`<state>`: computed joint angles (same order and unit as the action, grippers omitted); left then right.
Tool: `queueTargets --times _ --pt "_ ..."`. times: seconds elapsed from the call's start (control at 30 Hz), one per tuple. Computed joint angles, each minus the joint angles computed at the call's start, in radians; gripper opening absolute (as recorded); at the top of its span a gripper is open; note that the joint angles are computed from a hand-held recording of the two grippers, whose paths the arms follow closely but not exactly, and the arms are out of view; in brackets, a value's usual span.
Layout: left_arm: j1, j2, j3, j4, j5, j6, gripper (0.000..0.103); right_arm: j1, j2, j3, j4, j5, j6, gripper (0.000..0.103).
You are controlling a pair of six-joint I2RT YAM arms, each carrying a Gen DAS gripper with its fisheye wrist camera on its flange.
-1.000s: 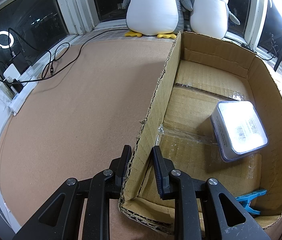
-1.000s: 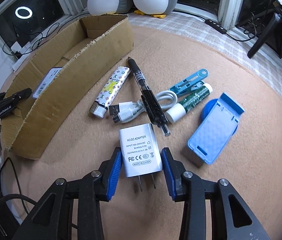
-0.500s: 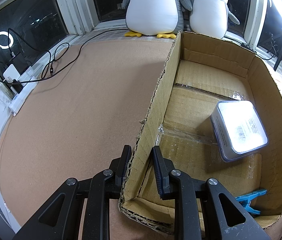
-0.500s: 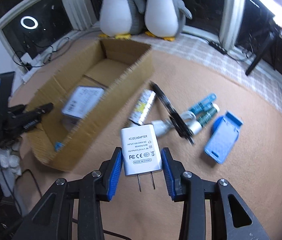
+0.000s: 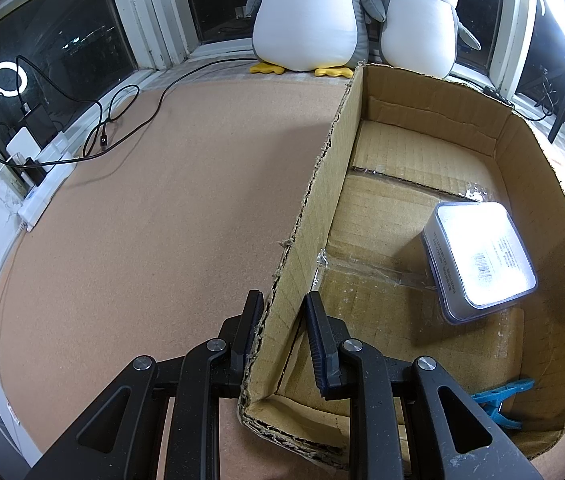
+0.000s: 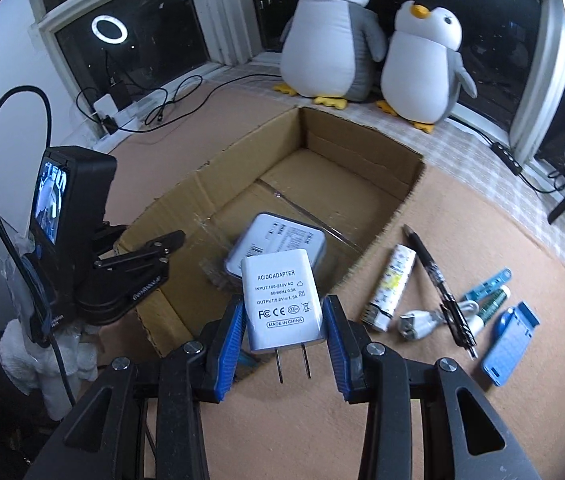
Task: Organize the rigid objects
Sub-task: 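Carry the white adapter into the cardboard box and release it, then move the right gripper to the black pen and grasp it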
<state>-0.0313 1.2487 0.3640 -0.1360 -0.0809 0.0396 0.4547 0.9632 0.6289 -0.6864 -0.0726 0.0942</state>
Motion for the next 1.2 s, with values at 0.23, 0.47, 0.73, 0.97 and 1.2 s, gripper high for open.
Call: queueTargets --times 0.23,0.47,0.73,0.97,1.2 --pt "0.0 0.0 0.0 0.001 0.001 0.0 0.024 0.098 0.09 0.012 0.067 0.031 0.051 0.036" --pt "0.0 0.001 0.0 0.002 0.0 0.001 0.023 0.131 0.134 0.003 0.106 0.036 0.074 0.036" --pt "-0.001 0.001 -0.001 0.003 -0.001 0.001 0.024 0.132 0.142 0.006 0.118 0.023 0.077 0.054" --pt "-0.006 0.004 0.0 0.005 -0.004 -0.006 0.024 0.123 0.102 0.003 0.104 0.011 0.08 0.056" --pt "-0.005 0.002 -0.002 0.006 -0.004 -0.006 0.024 0.009 0.032 0.003 0.032 -0.06 0.004 0.056"
